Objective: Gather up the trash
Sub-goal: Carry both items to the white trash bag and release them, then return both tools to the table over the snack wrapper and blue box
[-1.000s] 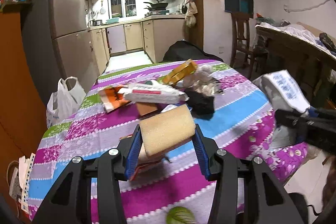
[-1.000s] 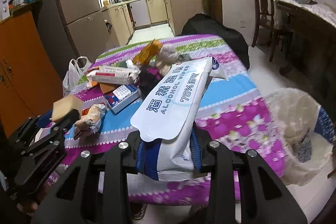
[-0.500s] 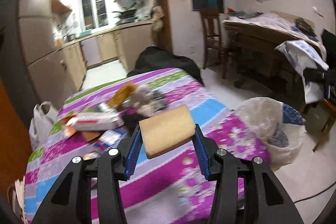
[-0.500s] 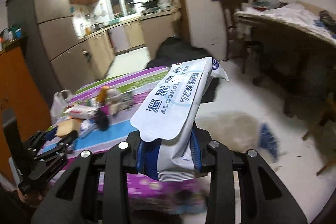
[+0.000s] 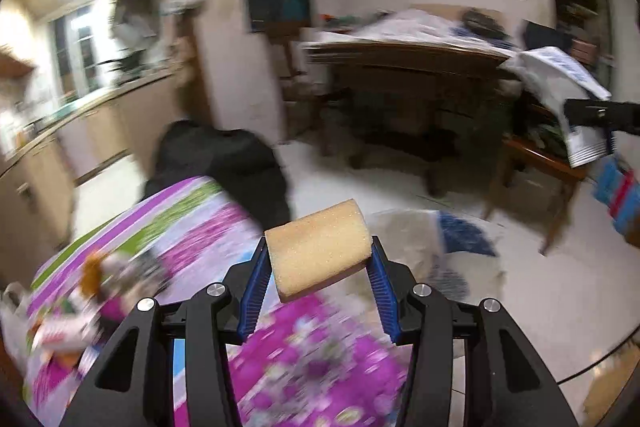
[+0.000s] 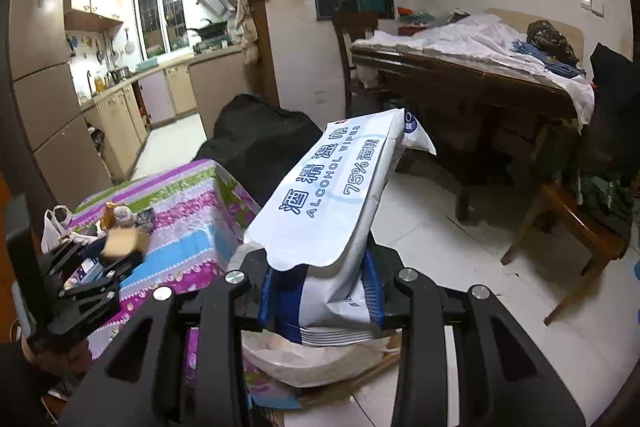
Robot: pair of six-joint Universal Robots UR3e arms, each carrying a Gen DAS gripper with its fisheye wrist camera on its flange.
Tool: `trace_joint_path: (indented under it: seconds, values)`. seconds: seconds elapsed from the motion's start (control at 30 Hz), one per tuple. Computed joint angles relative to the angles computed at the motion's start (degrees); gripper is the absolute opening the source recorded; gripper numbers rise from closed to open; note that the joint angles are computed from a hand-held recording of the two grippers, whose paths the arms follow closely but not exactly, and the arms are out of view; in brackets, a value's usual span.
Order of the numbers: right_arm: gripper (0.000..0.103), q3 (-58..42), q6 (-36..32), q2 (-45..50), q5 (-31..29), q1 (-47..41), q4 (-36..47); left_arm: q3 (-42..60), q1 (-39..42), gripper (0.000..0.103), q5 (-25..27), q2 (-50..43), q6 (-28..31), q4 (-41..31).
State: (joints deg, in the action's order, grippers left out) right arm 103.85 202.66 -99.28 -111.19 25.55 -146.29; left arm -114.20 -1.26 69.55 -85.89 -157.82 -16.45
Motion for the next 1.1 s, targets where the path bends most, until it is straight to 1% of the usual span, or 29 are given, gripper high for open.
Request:
trace_joint_path:
  seconds: [0.07,0.17,0.2,0.23,0.3,0.33,0.37,0.4,0.43,0.5,0.57,0.6,0.67,0.83,0.9,0.97,1.03,1.1]
  values:
    - [0.034,-0.37,-0.91,-0.37,4.16,-3.14,3.00,7.49,-2.10,0.049,-3.30,-5.50,3.27,-5.32]
    - [0.034,-0.71,-2.98,-0.12,10.32,-7.38,6.77,18.30,-5.07,0.049,-4.65,-13.91,7.75,-13.67]
    - [0.034,-1.21,-3.27,0.86,11.75,-7.96,7.33,23.11,-6.58,0.049,-3.89,-18.08,9.22,-16.42]
    - [0.034,-1.34,-3.60,1.80,13.46,-8.75,7.76,26.12,-7.85,0.049,-2.53,-21.26,9.70,-16.74]
    - [0.034,-1.69,-4.90,4.72,18.76,-11.47,9.01,33.12,-9.94,0.049,-1.71,-27.51,11.89,-20.99]
    - [0.034,-1.82,-5.23,5.73,20.22,-12.19,9.53,35.43,-10.68,0.049,-1.04,-29.87,12.26,-21.89]
    - [0.034,-2.45,-5.76,8.35,21.60,-12.92,10.06,36.41,-11.27,0.049,-0.46,-31.36,12.89,-22.56]
    - [0.034,-3.30,-6.11,9.83,22.21,-13.17,10.88,38.92,-12.34,0.049,1.21,-34.51,13.56,-22.94]
    - [0.034,-3.97,-6.56,11.55,22.87,-13.61,11.46,39.02,-12.58,0.049,1.94,-35.31,14.07,-23.32]
    - [0.034,-5.99,-8.01,15.17,26.03,-15.42,13.52,42.11,-13.02,0.049,3.66,-38.79,14.45,-25.28]
    - [0.034,-7.89,-9.03,18.37,27.81,-16.21,14.81,43.96,-13.09,0.049,4.10,-41.02,14.58,-26.90]
    - [0.034,-8.66,-9.81,19.62,28.55,-16.47,15.35,45.76,-13.15,0.049,4.14,-42.54,14.50,-28.21]
    - [0.034,-11.25,-10.23,22.78,27.84,-15.61,16.22,44.48,-13.01,0.049,4.35,-42.60,14.93,-27.50]
    - [0.034,-11.94,-12.63,25.30,28.24,-16.45,16.14,45.91,-13.42,0.049,6.22,-45.62,14.27,-26.36]
    - [0.039,-13.51,-13.08,27.17,26.75,-15.73,16.03,46.57,-13.67,0.050,7.02,-46.58,13.93,-25.94]
    - [0.048,-14.29,-13.50,28.04,26.38,-15.72,16.39,47.52,-13.55,0.053,7.79,-47.71,13.70,-25.96]
    - [0.053,-14.89,-13.06,28.98,25.50,-15.32,15.60,47.42,-13.24,0.066,8.24,-47.86,13.30,-25.31]
    - [0.054,-14.68,-12.83,29.07,25.05,-15.15,14.92,47.55,-12.88,0.068,8.36,-48.02,12.66,-24.74]
